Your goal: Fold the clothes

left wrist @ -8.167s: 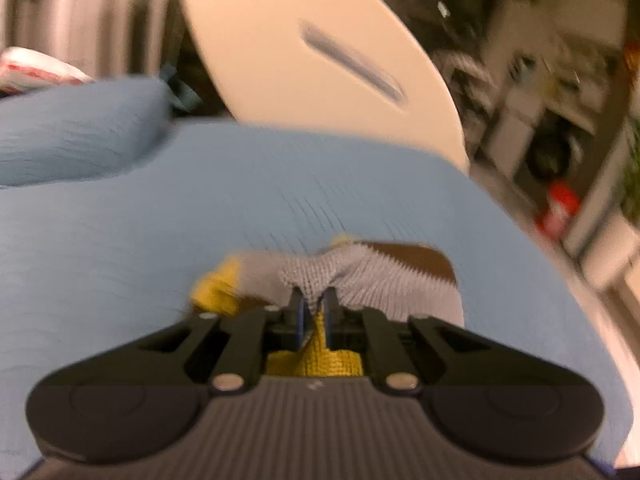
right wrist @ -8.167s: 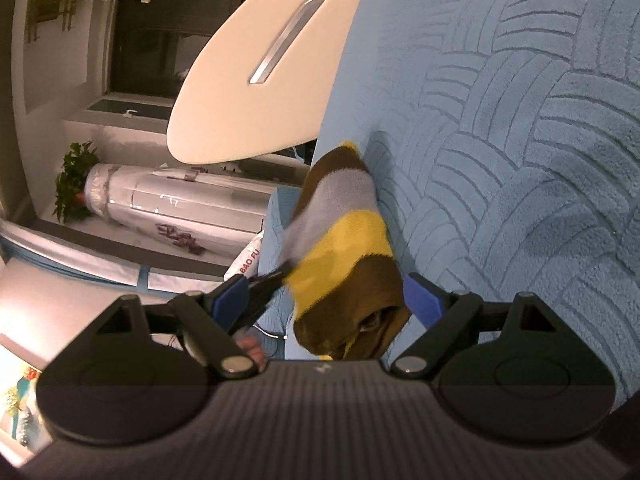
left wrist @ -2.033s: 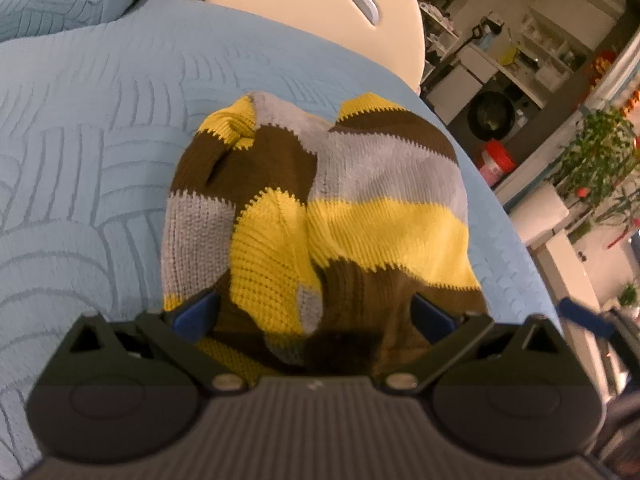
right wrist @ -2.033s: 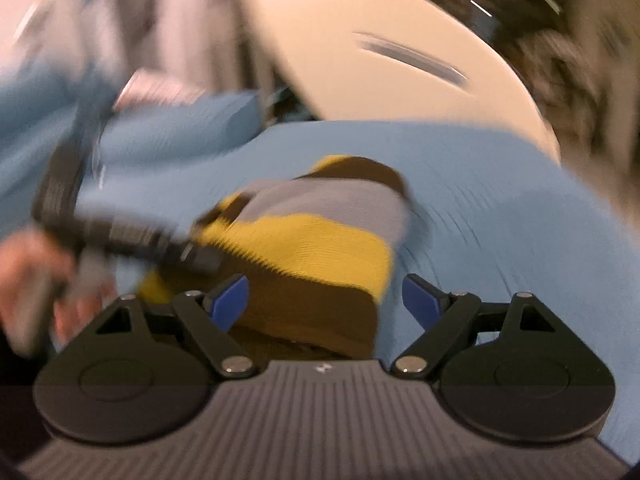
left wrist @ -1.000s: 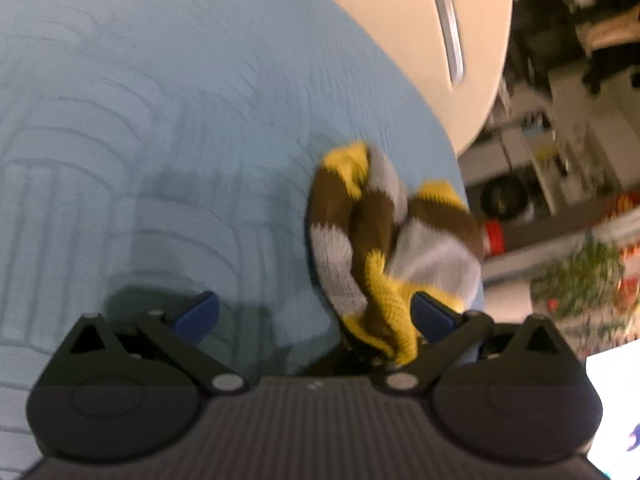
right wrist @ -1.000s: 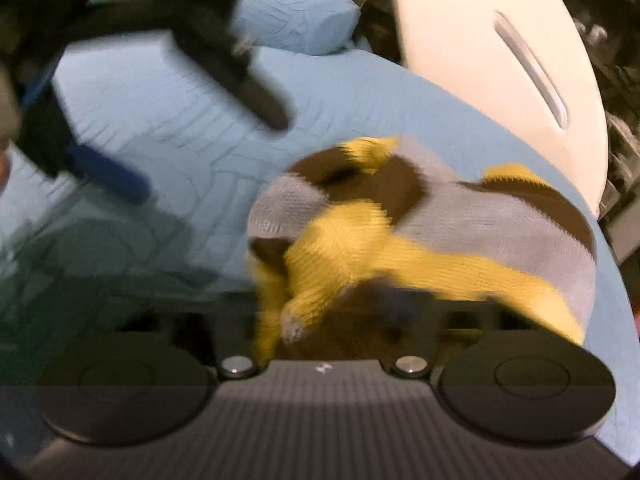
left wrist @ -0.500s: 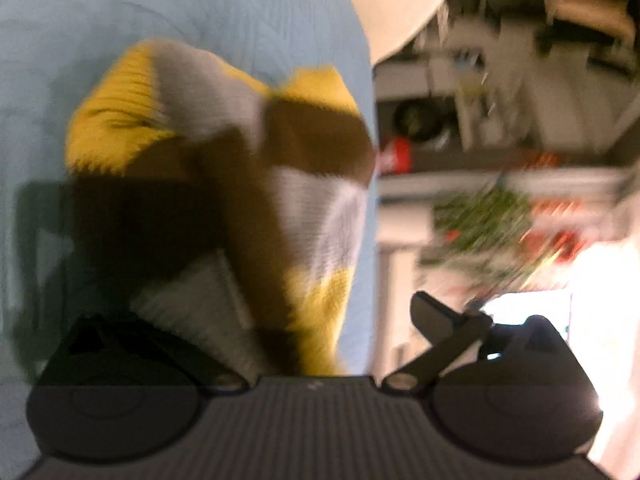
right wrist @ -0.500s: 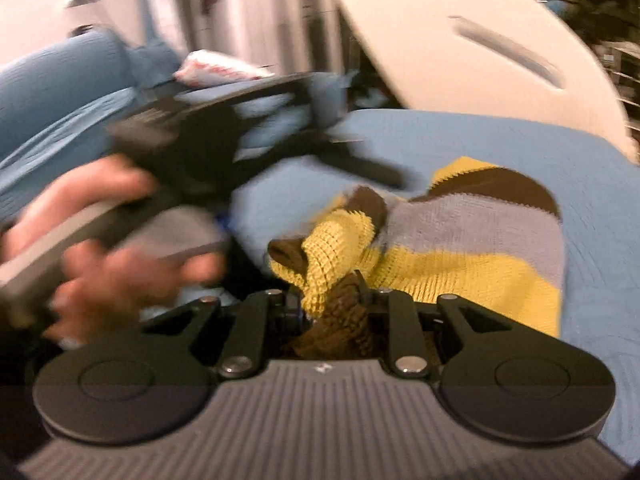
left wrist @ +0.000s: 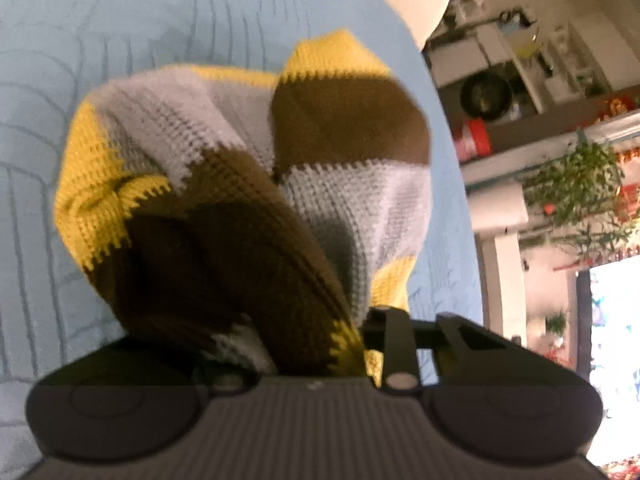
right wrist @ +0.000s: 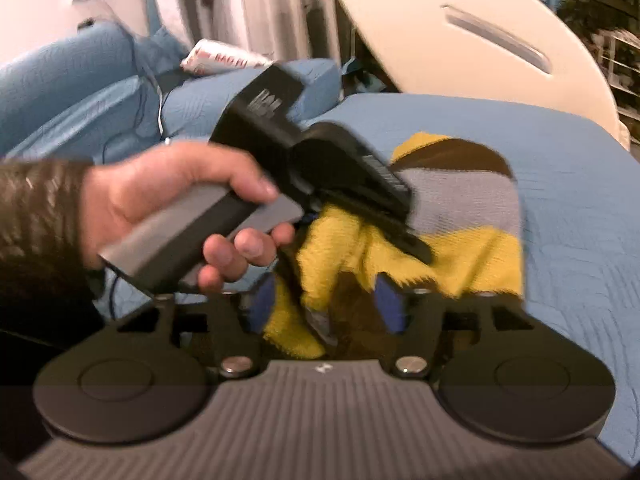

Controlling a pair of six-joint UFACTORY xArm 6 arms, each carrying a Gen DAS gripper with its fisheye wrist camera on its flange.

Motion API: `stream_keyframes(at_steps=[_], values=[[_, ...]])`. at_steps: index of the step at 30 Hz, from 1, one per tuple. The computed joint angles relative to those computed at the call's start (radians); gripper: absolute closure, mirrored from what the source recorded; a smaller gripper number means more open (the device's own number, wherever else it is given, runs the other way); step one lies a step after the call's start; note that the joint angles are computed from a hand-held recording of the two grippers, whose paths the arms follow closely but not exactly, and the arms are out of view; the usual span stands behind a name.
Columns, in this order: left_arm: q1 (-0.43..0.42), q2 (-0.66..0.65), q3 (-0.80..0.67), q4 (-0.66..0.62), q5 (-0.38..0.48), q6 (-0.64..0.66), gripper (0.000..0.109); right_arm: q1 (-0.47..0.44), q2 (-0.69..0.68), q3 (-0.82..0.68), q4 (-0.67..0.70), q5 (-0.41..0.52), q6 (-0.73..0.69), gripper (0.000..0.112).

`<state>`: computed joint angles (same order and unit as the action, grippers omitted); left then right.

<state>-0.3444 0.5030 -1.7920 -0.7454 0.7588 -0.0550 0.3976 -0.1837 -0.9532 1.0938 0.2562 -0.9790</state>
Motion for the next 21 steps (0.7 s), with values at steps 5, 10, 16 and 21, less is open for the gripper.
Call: stream_keyframes(at_steps=[5,10,16,21], values=[[-0.038,-0.155,0.196,0.013,-0.260,0.055,0.082,-0.096,-0.074,0.075,0.178,0.013,0.019,0.037],[-0.008,-0.302,0.311,0.166,-0.408,-0.097,0.083,-0.187,-0.108,0.119,0.294,-0.010,0.062,0.037],[0.087,-0.567,0.487,0.302,-0.463,-0.312,0.083,-0.220,-0.094,0.110,0.533,-0.006,-0.097,0.037],[0.257,-0.852,0.716,0.373,-0.562,-0.476,0.083,-0.221,-0.056,0.087,0.723,0.076,-0.235,0.035]])
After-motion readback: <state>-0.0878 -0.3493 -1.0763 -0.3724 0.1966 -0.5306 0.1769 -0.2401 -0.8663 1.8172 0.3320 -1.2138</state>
